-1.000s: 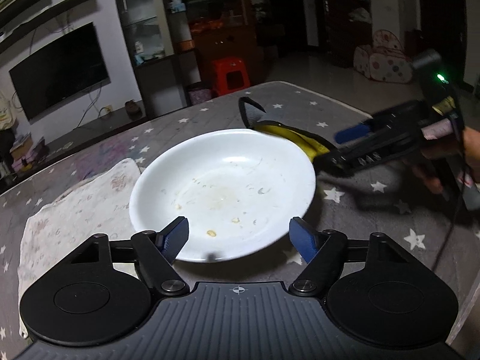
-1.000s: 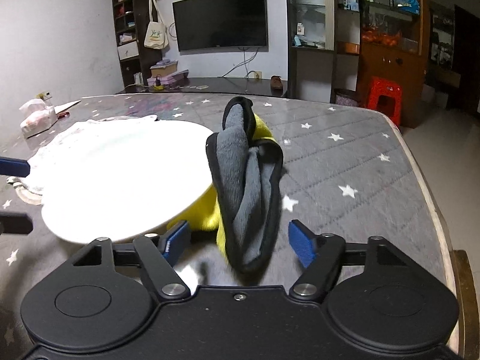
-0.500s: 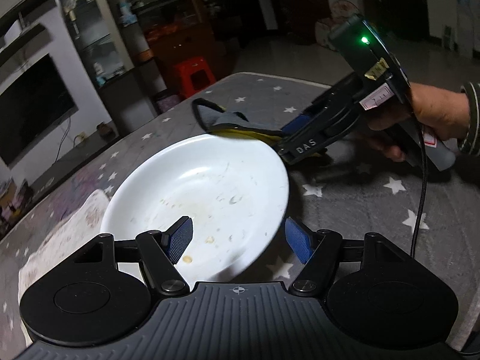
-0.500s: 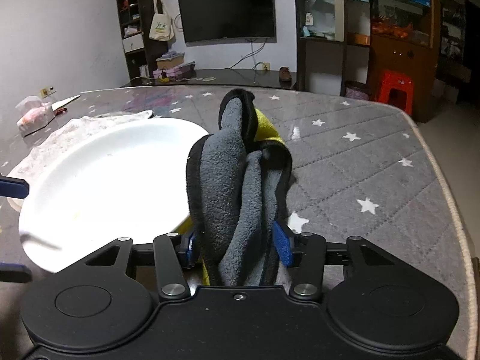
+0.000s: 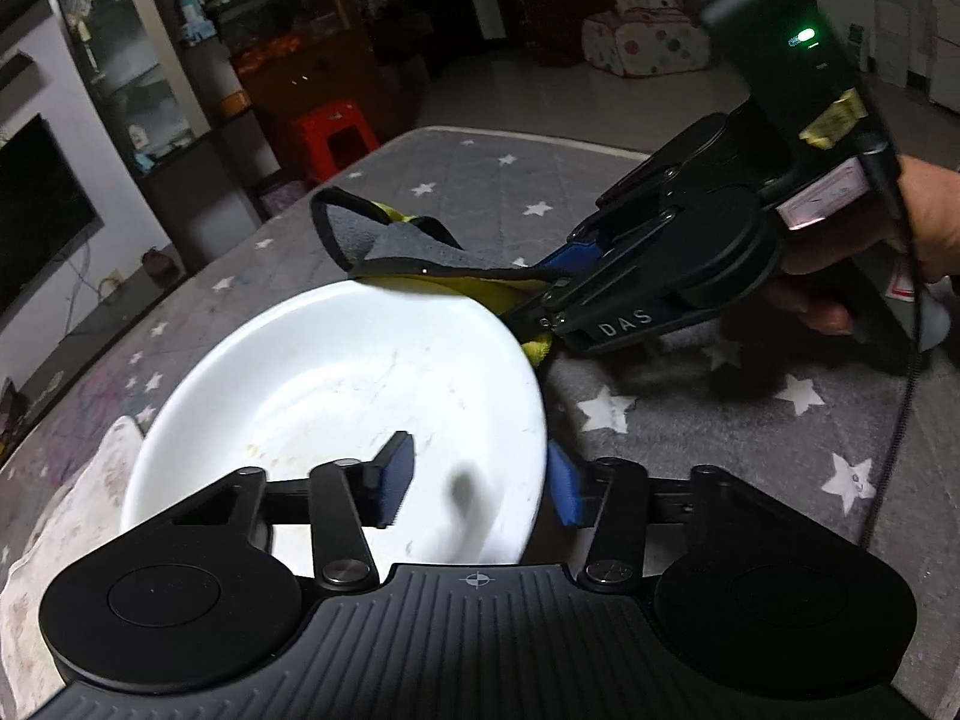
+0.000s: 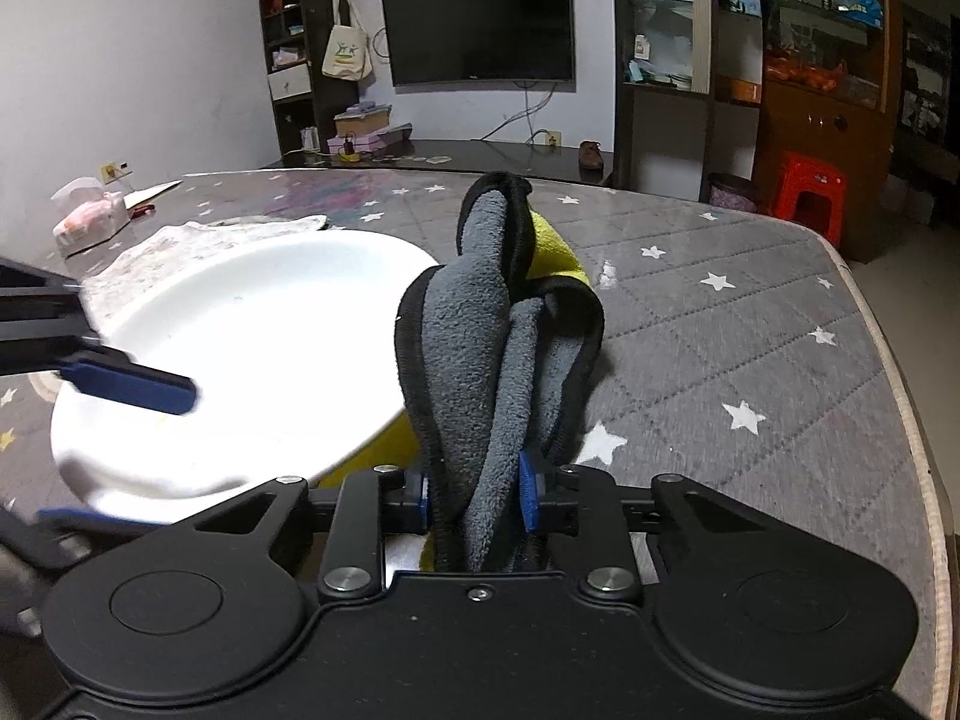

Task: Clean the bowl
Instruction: 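Grasp the white bowl rim with the left gripper while the right gripper grasps the grey-yellow cloth, then hold the bowl tilted with the left gripper while the right gripper wipes the cloth inside it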

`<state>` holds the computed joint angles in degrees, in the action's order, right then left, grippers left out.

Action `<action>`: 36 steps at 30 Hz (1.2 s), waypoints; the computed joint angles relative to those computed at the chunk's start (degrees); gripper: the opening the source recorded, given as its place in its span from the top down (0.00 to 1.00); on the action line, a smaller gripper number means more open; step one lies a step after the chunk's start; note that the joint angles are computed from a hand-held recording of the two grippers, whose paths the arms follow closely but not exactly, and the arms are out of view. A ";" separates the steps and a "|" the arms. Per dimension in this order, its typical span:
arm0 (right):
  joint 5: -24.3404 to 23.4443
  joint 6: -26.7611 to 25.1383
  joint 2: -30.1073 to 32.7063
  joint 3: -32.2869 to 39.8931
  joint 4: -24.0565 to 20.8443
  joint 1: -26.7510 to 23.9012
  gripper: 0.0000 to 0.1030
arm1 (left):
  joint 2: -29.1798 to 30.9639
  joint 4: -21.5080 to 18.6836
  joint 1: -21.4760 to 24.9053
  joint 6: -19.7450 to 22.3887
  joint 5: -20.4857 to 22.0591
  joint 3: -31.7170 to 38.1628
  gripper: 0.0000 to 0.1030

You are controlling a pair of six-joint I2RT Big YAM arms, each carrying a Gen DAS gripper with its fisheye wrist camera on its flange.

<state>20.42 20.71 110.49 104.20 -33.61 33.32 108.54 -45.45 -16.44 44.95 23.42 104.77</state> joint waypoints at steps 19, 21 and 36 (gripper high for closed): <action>0.04 1.53 -6.07 -8.58 2.80 3.26 0.77 | 1.63 -1.87 -0.58 -0.32 -0.97 1.21 0.76; -0.23 1.42 -6.89 -9.76 3.36 3.76 0.77 | 1.25 -3.06 -0.10 0.67 0.23 0.97 0.76; -3.44 -2.21 -8.01 -11.50 5.71 4.69 0.77 | -1.22 -4.00 1.20 5.42 4.13 -2.99 0.76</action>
